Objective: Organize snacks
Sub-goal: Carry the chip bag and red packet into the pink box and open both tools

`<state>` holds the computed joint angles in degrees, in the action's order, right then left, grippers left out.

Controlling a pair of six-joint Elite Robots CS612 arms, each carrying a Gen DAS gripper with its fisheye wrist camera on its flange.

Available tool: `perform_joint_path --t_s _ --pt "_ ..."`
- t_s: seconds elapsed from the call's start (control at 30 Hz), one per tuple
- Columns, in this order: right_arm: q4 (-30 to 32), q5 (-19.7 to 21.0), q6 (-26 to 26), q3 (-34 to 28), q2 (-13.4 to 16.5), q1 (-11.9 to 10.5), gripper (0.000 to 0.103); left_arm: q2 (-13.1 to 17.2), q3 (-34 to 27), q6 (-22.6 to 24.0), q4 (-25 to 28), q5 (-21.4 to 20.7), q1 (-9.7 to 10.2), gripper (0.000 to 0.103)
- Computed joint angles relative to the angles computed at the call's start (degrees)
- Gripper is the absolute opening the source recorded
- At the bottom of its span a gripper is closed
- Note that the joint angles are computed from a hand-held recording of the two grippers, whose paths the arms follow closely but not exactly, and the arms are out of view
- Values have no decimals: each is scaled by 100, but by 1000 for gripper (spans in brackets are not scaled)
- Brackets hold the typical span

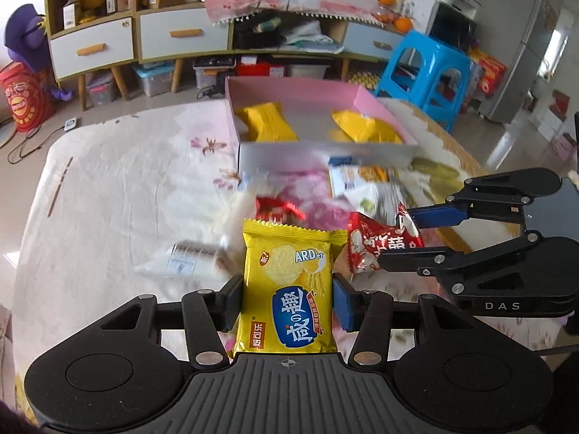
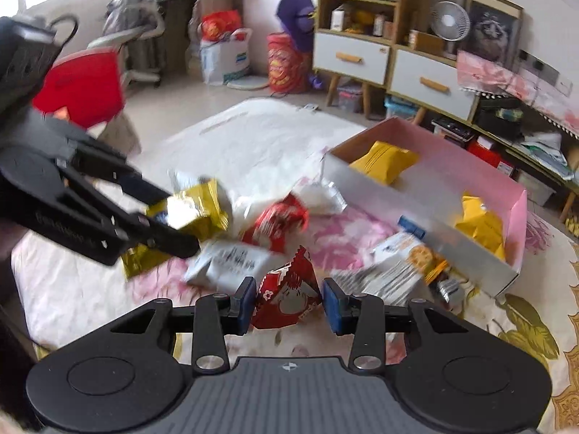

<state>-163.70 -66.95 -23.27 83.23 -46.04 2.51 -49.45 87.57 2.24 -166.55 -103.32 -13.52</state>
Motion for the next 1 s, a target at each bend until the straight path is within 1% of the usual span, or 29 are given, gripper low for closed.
perform_joint_path --t_s 0.2,0.3,0.47,0.63,0.8,0.9,1.0 --pt "-266 97 658 -294 157 -74 30 184 -336 -411 -110 46 -15 48" --pt "-414 66 1016 -465 263 -107 30 325 -536 -642 -211 47 -14 48" --pt "-563 -96 1453 -763 463 -135 30 562 -883 -985 -314 106 -42 48" --pt "-642 -247 1873 -974 616 -151 30 800 -1227 -1205 -387 116 -81 48" --pt "-713 -432 2400 -1186 784 -186 30 1052 -1629 -1694 -418 194 -125 48" --pt "-699 -510 2722 -1301 885 -198 30 1232 -1916 -1800 -488 216 -165 48" --pt "-632 -558 2893 -1406 966 -201 30 1416 -2224 -1810 -383 181 -194 48"
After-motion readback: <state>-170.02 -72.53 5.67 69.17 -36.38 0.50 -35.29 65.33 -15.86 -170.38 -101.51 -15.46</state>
